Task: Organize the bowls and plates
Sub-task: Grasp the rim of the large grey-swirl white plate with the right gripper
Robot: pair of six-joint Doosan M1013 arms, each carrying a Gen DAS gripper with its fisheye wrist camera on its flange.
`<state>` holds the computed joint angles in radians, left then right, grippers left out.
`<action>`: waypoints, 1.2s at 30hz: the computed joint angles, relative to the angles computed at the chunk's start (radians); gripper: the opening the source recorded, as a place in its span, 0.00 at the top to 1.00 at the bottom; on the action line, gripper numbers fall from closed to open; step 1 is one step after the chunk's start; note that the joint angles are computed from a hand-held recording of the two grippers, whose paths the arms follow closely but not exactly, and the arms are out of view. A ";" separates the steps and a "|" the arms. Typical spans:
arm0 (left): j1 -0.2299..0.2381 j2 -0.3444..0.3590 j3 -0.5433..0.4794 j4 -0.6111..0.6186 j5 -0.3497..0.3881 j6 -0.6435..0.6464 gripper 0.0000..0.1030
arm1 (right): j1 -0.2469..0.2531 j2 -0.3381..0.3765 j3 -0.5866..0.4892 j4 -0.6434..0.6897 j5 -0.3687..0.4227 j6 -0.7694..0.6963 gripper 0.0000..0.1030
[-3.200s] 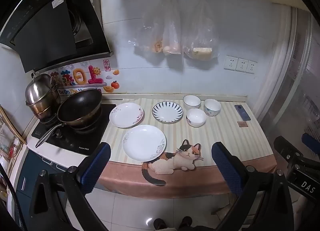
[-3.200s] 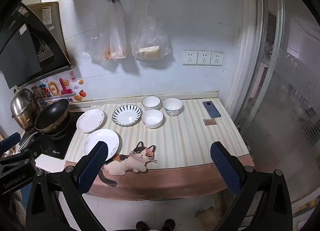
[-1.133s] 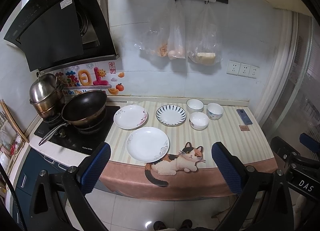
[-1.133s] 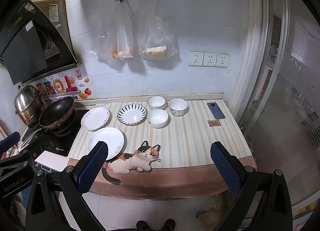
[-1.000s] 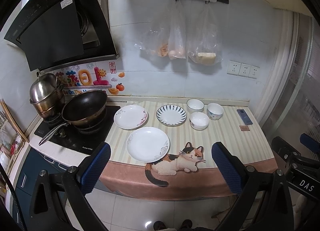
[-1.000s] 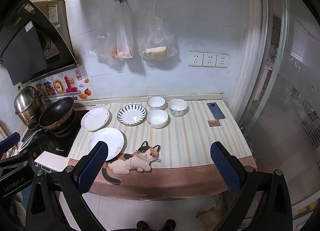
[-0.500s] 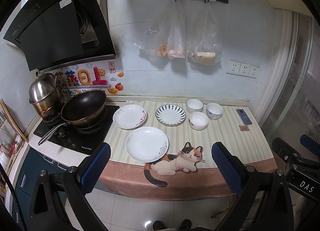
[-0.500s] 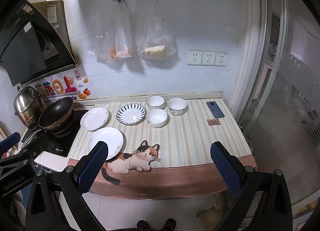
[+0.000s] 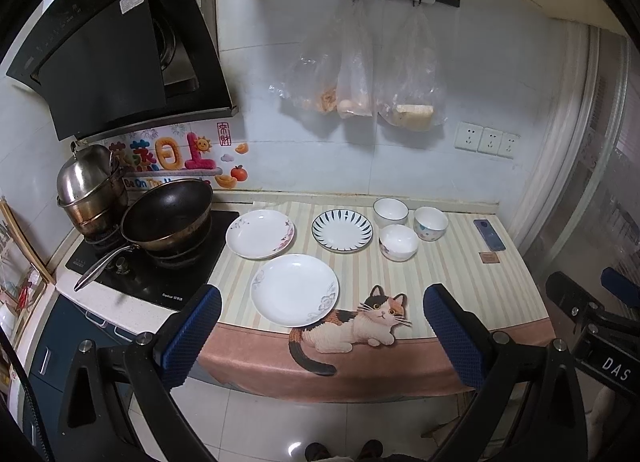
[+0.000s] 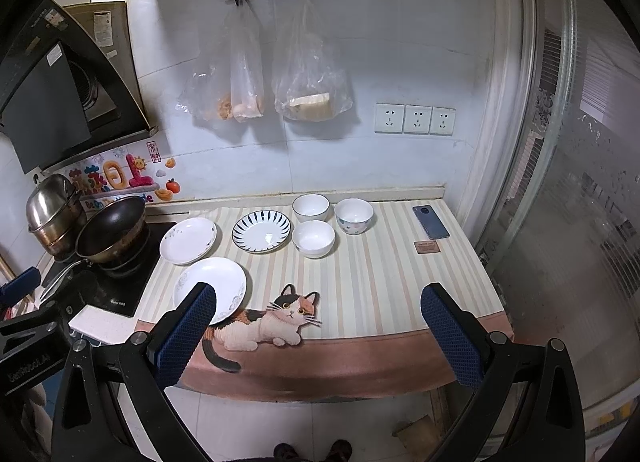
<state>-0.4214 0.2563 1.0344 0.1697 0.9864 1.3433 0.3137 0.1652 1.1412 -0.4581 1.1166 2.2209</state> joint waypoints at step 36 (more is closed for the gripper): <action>0.218 0.814 -0.810 -0.230 0.656 -0.053 0.27 | -0.194 0.866 -0.682 1.007 0.297 -0.470 0.52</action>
